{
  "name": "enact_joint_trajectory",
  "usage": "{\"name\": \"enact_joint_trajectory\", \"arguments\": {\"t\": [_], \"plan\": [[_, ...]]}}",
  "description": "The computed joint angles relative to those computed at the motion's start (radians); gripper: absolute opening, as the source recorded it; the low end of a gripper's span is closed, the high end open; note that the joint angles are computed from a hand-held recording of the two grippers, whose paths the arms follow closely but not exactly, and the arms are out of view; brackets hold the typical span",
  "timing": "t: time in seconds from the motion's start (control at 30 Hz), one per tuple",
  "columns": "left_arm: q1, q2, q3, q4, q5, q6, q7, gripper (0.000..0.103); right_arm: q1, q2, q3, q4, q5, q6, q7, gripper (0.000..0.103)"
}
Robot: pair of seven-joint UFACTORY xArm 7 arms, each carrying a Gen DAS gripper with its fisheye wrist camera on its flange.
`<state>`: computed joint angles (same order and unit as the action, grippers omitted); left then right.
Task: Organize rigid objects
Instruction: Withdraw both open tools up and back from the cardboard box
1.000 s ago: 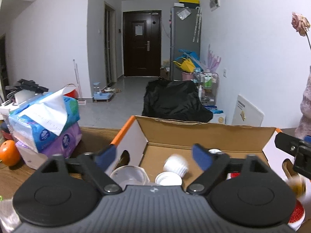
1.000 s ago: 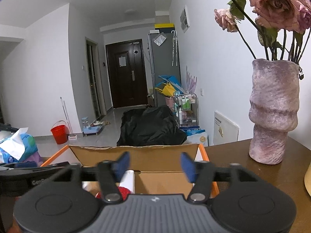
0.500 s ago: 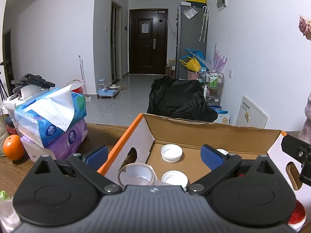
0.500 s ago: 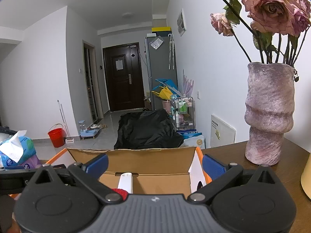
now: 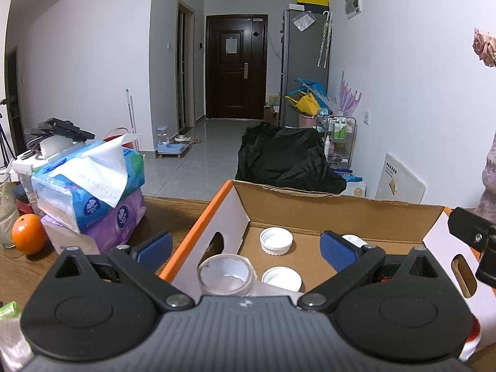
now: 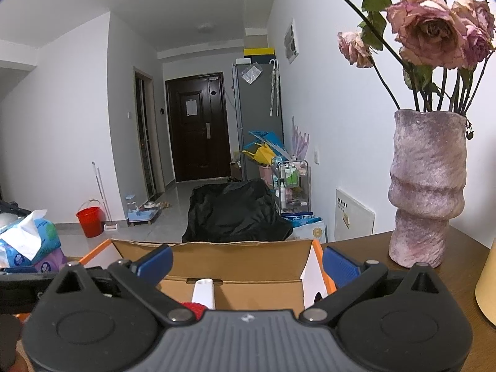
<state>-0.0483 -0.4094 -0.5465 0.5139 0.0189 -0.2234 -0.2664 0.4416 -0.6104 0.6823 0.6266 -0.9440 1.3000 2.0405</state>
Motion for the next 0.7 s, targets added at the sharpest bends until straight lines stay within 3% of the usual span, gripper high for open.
{"name": "enact_joint_trajectory", "arguments": {"t": [0.7], "plan": [[-0.253, -0.245, 0.289, -0.193, 0.057, 0.087, 0.022, 0.103, 0.064, 0.047, 0.106, 0.08, 0.075, 0.123, 0.001, 0.103]]}}
